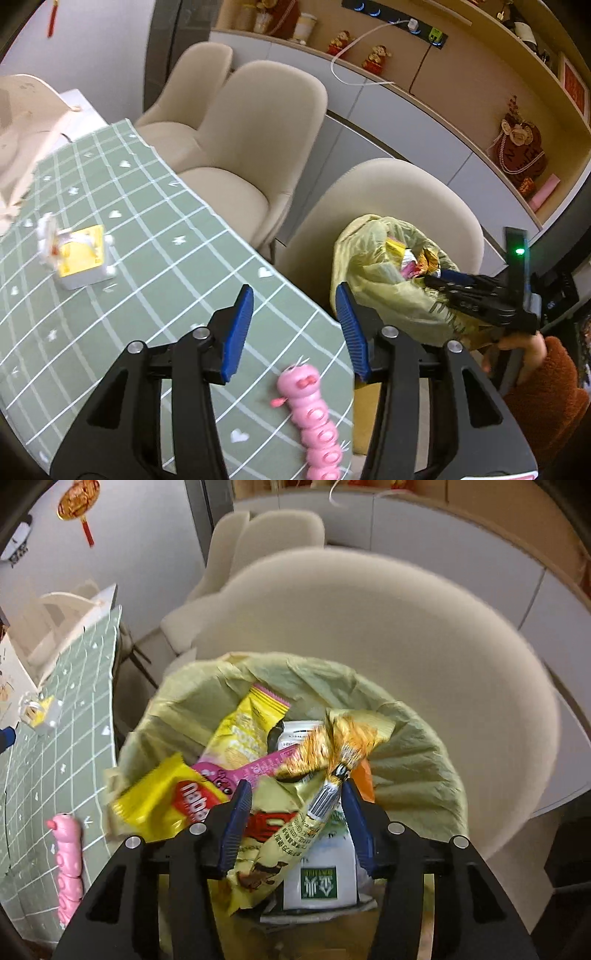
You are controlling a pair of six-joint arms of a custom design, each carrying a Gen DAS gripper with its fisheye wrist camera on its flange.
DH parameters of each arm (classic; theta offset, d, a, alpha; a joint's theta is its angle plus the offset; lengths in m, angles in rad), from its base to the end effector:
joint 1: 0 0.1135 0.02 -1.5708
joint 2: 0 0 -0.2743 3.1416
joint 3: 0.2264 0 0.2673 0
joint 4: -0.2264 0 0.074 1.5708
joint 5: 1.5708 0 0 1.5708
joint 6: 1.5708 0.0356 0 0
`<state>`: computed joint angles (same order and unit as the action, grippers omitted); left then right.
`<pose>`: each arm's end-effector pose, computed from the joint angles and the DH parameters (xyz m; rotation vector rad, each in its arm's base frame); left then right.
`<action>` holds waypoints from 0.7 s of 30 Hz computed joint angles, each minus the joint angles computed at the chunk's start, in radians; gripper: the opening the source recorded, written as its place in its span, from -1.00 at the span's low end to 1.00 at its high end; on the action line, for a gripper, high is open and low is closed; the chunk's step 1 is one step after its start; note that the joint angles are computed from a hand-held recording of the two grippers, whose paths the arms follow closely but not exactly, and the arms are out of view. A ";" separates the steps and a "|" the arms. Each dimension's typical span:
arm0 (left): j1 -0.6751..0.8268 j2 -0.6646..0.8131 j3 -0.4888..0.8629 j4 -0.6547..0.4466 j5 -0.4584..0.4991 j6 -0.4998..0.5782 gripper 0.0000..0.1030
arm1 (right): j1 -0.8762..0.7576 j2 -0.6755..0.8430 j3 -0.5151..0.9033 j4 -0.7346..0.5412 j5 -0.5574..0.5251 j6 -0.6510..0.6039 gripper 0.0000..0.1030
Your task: Collect trash
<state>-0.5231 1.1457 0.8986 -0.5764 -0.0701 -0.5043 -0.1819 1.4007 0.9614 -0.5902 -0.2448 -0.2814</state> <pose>0.2166 -0.1220 0.2775 -0.0105 2.4293 -0.3938 0.2875 -0.0441 0.2343 -0.2143 2.5500 0.1433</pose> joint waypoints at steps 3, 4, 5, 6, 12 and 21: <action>-0.050 -0.084 -0.024 -0.068 -0.072 -0.021 -0.12 | -0.036 -0.131 -0.043 -0.030 -0.054 0.010 -0.06; -0.076 -0.114 -0.030 -0.095 -0.103 -0.036 -0.09 | -0.053 -0.176 -0.057 -0.044 -0.077 0.010 -0.06; -0.095 -0.138 -0.036 -0.114 -0.125 -0.049 -0.06 | -0.072 -0.241 -0.072 -0.072 -0.107 0.011 -0.06; -0.128 -0.174 -0.047 -0.140 -0.160 -0.072 -0.03 | -0.082 -0.284 -0.077 -0.098 -0.126 0.013 -0.06; -0.424 -0.353 -0.057 -0.354 -0.398 -0.267 0.36 | -0.155 -0.618 -0.113 -0.338 -0.256 -0.021 -0.06; -1.104 -0.242 0.126 -0.925 -0.756 -0.890 0.39 | -0.254 -0.994 -0.091 -0.696 -0.402 -0.068 -0.06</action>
